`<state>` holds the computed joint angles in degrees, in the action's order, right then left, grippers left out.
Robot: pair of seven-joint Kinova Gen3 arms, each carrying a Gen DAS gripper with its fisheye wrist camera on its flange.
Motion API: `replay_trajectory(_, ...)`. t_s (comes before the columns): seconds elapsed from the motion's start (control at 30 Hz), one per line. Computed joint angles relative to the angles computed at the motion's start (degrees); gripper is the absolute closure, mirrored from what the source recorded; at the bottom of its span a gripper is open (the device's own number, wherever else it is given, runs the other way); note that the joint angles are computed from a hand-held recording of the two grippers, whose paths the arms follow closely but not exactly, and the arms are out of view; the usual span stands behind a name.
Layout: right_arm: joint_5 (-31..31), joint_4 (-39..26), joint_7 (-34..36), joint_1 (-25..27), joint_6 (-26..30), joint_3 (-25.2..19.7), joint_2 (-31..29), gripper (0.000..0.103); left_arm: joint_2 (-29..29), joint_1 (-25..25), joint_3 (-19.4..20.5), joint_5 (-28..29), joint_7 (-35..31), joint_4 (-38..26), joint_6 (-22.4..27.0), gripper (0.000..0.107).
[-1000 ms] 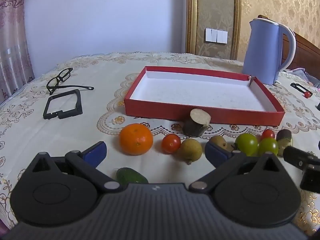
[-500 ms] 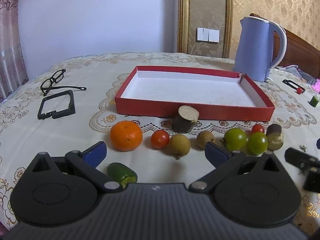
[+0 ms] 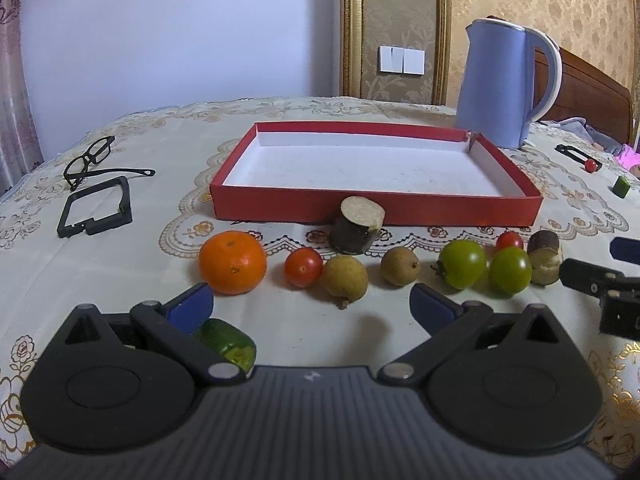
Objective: Organize fruits
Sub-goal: 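Move the right gripper to the dark eggplant chunk and close on it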
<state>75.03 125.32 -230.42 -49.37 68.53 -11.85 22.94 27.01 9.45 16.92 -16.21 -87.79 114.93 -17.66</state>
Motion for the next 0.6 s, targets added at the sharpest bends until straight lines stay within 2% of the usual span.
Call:
replay_trajectory(0.2,1.1,0.4,0.8,1.1,-1.1,0.1,-0.2,0.027,0.0,0.2,0.4,-0.1,0.0,-0.9,1.6,0.004)
replay_trajectory(0.33,1.1,0.0,2.0,1.7,-1.9,0.2,-0.3,0.027,0.2,-3.1,4.5,-2.6,1.4,-1.5,3.6,0.004)
replay_trajectory(0.6,1.2,0.2,2.6,2.9,-3.7,0.6,-0.7,0.027,0.0,-1.2,2.9,-1.2,0.5,-1.5,3.6,0.004)
